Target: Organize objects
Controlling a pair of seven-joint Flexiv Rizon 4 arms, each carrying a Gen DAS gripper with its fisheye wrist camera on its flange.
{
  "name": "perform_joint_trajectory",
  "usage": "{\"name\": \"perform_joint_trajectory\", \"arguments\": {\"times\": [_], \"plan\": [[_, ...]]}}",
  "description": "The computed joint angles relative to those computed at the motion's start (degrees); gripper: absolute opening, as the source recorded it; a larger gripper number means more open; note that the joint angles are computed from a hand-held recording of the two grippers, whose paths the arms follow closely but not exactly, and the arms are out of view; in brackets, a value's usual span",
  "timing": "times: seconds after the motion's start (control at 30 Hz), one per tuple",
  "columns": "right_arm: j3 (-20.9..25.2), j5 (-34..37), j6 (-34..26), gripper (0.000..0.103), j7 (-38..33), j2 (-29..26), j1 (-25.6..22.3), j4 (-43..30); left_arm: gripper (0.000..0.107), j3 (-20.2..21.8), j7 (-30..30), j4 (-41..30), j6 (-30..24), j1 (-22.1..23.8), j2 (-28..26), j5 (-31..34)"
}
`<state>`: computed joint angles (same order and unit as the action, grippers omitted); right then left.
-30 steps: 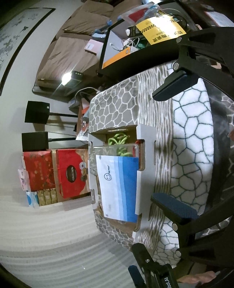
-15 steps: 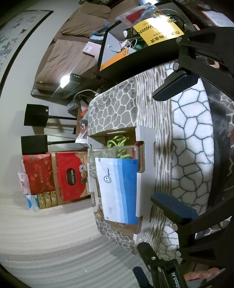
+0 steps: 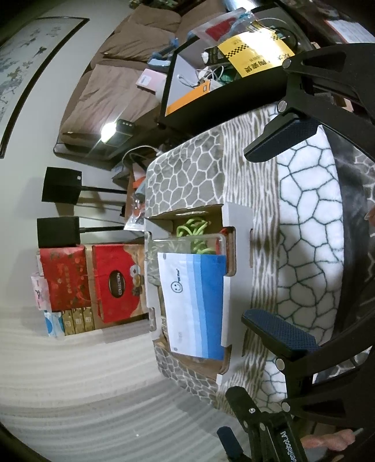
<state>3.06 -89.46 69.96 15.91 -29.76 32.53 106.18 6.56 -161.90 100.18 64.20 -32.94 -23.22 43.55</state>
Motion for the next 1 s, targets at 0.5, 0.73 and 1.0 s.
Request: {"name": "perform_joint_trajectory", "arguments": {"times": [0.5,0.73,1.0], "plan": [[-0.1,0.0,-0.4,0.102,0.3,0.4,-0.3,0.1,0.103,-0.3,-0.8,0.6,-1.3,0.4,0.6,0.6],[0.1,0.0,-0.6,0.102,0.2,0.5,-0.4,0.1,0.103,-0.4,-2.0,0.6,-1.7,0.4,0.9,1.3],[0.0,0.5,-0.7,0.102,-0.3,0.4,-0.2,0.0,0.103,-1.0,-1.1,0.5,-2.2,0.7,0.9,1.1]]}}
